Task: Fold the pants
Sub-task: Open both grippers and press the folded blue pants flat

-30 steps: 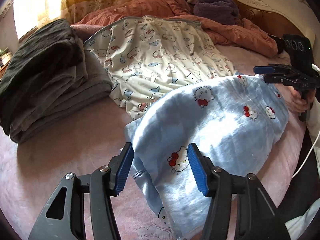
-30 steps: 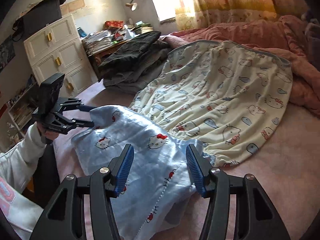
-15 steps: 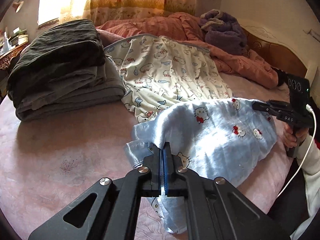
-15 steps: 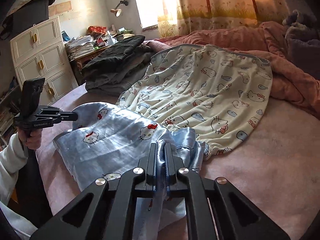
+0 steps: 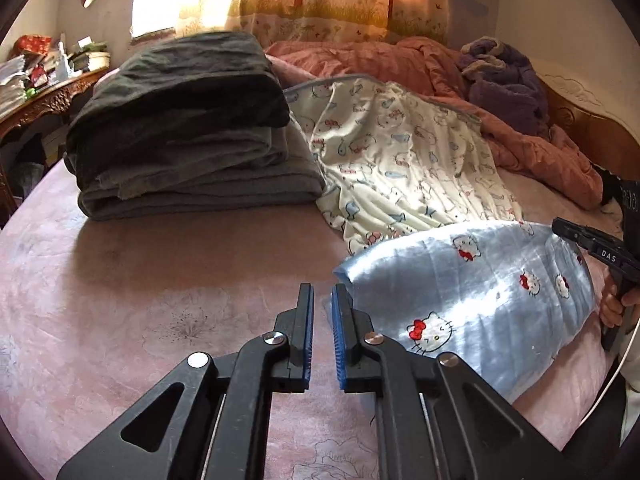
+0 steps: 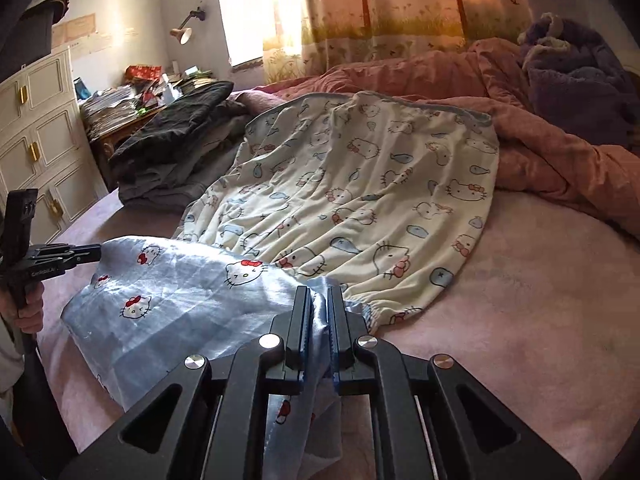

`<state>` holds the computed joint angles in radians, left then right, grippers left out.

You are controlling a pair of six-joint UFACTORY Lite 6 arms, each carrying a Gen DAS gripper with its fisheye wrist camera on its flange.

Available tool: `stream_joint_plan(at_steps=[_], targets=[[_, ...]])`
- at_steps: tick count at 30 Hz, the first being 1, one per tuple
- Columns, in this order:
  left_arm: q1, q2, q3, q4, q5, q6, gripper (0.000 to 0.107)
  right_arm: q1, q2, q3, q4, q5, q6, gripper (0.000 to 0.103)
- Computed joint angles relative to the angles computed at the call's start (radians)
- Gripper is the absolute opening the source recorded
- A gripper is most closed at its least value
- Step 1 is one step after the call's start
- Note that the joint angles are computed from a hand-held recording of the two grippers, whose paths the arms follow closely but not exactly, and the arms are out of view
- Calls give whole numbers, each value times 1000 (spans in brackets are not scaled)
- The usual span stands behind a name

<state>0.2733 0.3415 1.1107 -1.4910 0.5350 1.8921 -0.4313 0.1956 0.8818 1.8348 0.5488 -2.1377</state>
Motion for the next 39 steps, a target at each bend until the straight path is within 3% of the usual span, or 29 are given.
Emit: stream_joint_plan(at_steps=[6,7,9,11,13,16,19,22,27,39], targets=[[-129,-217,-237,-524,-35,399,20,63,-220,-187,352,-3,-271,7],[-171,-242,-267,-629,-60,477,21,88,-248,-206,382,-15,-285,7],[-267,-261,-294,-838,-124,615,37,158,-285,-230,428,-60,-279,7],[-355,-242,-284,-1007,-192,702,46,225,-291,-247,494,-82,-277,7],[-426,-212,-269,-1133,-234,763,46,291,-261,-228,493,-117,-219,7],[-474,-164,-247,-1075,-250,678,46,293,-158,-168,240,-34,81,7],[-490,-150,-274,-1239,-250,846,46,243,-29,-93,-12,94,321,7],[-459,-100,-253,-1268,-269,866,46,263,24,-83,41,-6,260,7],[-370,-29,-217,-1082,-267,660,46,200,78,-55,25,28,287,7],[-318,-71,-278,-1300,-239,864,46,122,19,-101,197,-85,146,7]])
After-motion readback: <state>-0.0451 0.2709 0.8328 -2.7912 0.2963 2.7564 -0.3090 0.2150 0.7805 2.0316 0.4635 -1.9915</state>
